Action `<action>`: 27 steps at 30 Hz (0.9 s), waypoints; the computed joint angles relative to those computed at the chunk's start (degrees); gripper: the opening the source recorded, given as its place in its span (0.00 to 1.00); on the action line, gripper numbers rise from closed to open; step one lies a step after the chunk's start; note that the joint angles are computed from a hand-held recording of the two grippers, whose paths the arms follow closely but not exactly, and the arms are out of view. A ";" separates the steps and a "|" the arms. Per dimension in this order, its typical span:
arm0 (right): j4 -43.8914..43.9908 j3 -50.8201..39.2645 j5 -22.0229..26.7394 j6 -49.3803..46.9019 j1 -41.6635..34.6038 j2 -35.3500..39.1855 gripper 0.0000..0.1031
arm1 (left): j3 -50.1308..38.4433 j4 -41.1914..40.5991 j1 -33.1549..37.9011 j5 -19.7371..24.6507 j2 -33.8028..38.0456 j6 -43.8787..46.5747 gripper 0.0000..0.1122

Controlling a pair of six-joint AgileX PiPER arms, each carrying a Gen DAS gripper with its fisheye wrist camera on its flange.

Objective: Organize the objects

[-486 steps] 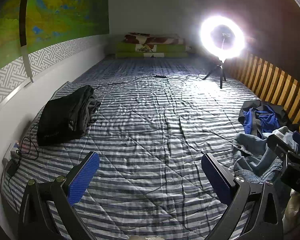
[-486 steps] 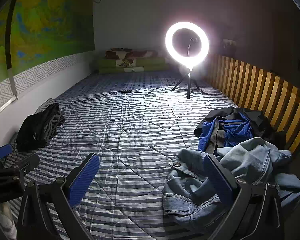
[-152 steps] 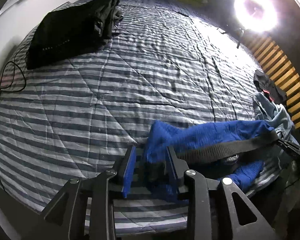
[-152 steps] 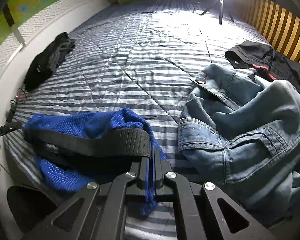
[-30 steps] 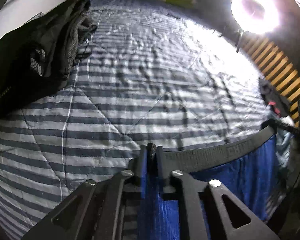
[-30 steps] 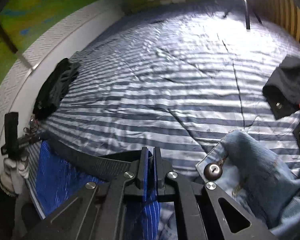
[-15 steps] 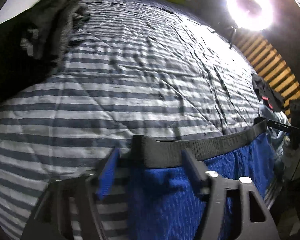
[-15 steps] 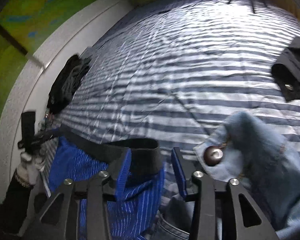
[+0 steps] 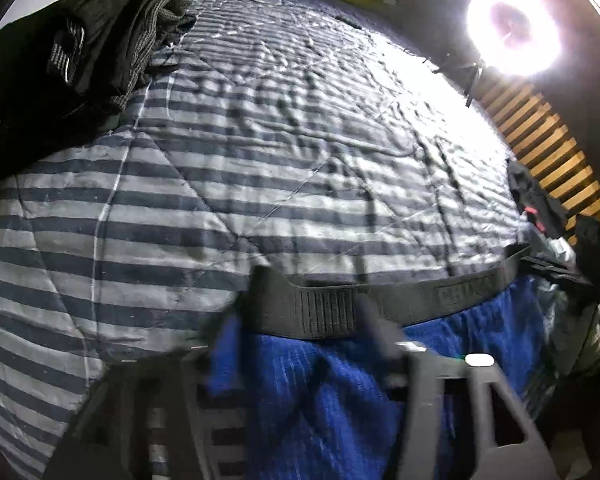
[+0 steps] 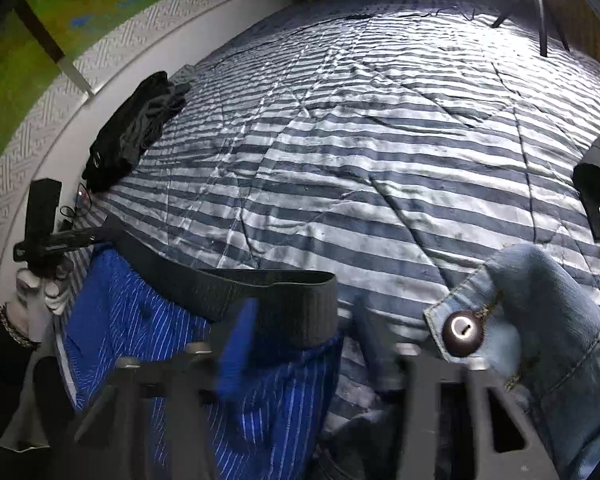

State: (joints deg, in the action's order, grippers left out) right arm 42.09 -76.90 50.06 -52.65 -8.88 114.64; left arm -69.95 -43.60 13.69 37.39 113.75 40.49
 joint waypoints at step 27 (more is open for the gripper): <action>12.68 6.64 8.42 -2.89 -7.70 -14.44 0.05 | 11.04 -3.94 2.15 -0.60 -24.91 -0.16 0.04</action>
